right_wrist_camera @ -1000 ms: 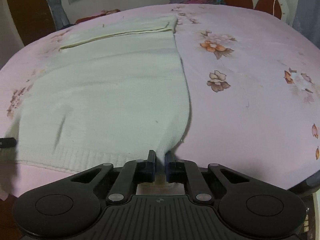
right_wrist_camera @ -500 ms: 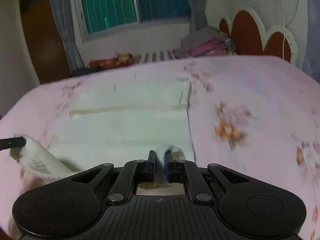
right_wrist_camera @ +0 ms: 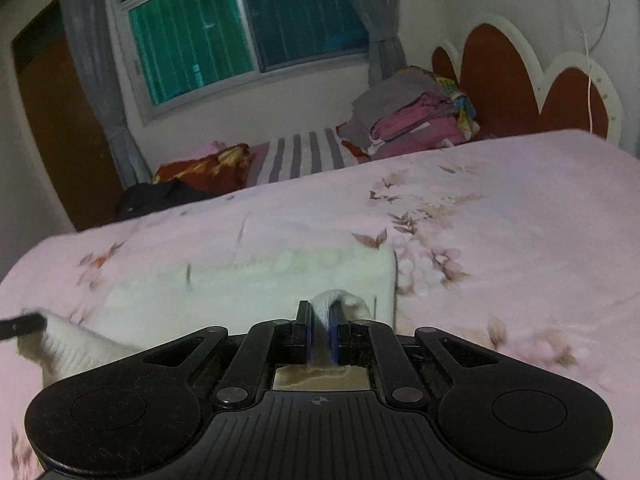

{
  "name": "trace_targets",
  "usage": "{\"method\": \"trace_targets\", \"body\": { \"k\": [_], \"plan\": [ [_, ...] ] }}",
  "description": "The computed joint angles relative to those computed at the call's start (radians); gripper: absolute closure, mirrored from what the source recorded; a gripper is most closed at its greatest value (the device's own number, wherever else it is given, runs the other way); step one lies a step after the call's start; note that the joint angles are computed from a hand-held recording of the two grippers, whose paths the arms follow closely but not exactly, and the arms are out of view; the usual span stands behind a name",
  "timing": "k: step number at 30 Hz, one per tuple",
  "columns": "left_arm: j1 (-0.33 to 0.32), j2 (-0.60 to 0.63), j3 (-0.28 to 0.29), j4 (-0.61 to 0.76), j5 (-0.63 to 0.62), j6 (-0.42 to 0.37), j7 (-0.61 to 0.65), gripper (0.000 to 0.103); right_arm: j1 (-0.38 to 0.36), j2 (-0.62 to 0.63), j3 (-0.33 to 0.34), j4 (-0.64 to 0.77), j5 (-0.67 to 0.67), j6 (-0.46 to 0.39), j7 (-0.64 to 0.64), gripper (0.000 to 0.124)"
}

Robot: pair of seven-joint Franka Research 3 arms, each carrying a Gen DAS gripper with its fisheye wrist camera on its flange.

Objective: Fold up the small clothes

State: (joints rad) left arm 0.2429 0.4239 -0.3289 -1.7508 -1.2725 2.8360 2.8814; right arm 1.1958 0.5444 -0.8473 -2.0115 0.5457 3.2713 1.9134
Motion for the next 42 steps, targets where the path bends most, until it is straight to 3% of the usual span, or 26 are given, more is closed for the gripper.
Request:
{"method": "trace_targets", "body": {
  "k": [4,9,13,16,20,22,23,24,25,29,34,35,36,39,40,41,42],
  "plan": [
    [-0.069,0.116,0.042,0.133,0.175,0.048,-0.201,0.097,-0.243,0.041,0.183,0.142,-0.044,-0.042,0.014,0.116],
    [-0.186,0.259,0.178,0.309,0.476,-0.013,-0.543,0.097,-0.450,0.115,0.335,0.306,-0.095,-0.132,0.053,0.116],
    [-0.235,0.349,0.241,0.425,0.626,-0.059,-0.715,0.095,-0.561,0.164,0.426,0.399,-0.120,-0.189,0.085,0.116],
    [-0.245,0.390,0.251,0.476,0.691,-0.050,-0.789,0.089,-0.594,0.192,0.444,0.441,-0.152,-0.212,0.120,0.115],
    [-0.226,0.420,0.229,0.519,0.735,-0.024,-0.854,0.069,-0.655,0.211,0.496,0.489,-0.194,-0.245,0.139,0.114],
    [-0.215,0.433,0.215,0.548,0.759,-0.025,-0.880,0.061,-0.654,0.222,0.485,0.504,-0.221,-0.250,0.173,0.087],
    [-0.202,0.430,0.200,0.543,0.766,-0.014,-0.877,0.059,-0.621,0.231,0.436,0.497,-0.242,-0.236,0.216,0.052],
    [-0.189,0.432,0.184,0.547,0.776,-0.014,-0.872,0.058,-0.590,0.240,0.392,0.491,-0.263,-0.217,0.256,0.041],
    [-0.169,0.428,0.158,0.540,0.782,-0.014,-0.854,0.056,-0.586,0.242,0.382,0.482,-0.279,-0.188,0.263,0.041],
    [-0.105,0.419,0.075,0.502,0.816,0.007,-0.799,0.052,-0.677,0.213,0.489,0.478,-0.347,-0.172,0.203,0.041],
    [-0.087,0.466,0.043,0.549,0.913,-0.064,-0.806,0.052,-0.719,0.235,0.543,0.507,-0.408,-0.199,0.146,0.041],
    [-0.089,0.477,0.041,0.561,0.932,-0.073,-0.817,0.054,-0.722,0.244,0.547,0.517,-0.415,-0.206,0.142,0.048],
    [-0.096,0.491,0.047,0.578,0.953,-0.083,-0.837,0.055,-0.726,0.254,0.553,0.531,-0.421,-0.217,0.137,0.062],
    [-0.104,0.524,0.048,0.615,1.005,-0.095,-0.885,0.071,-0.767,0.281,0.604,0.579,-0.427,-0.253,0.116,0.068],
    [-0.098,0.530,0.037,0.614,1.015,-0.081,-0.887,0.092,-0.765,0.291,0.600,0.595,-0.433,-0.262,0.118,0.068],
    [-0.093,0.534,0.026,0.615,1.025,-0.071,-0.891,0.100,-0.764,0.299,0.599,0.605,-0.443,-0.264,0.115,0.073],
    [-0.084,0.535,0.011,0.611,1.032,-0.065,-0.896,0.100,-0.765,0.303,0.600,0.612,-0.453,-0.264,0.108,0.099]
  ]
}}
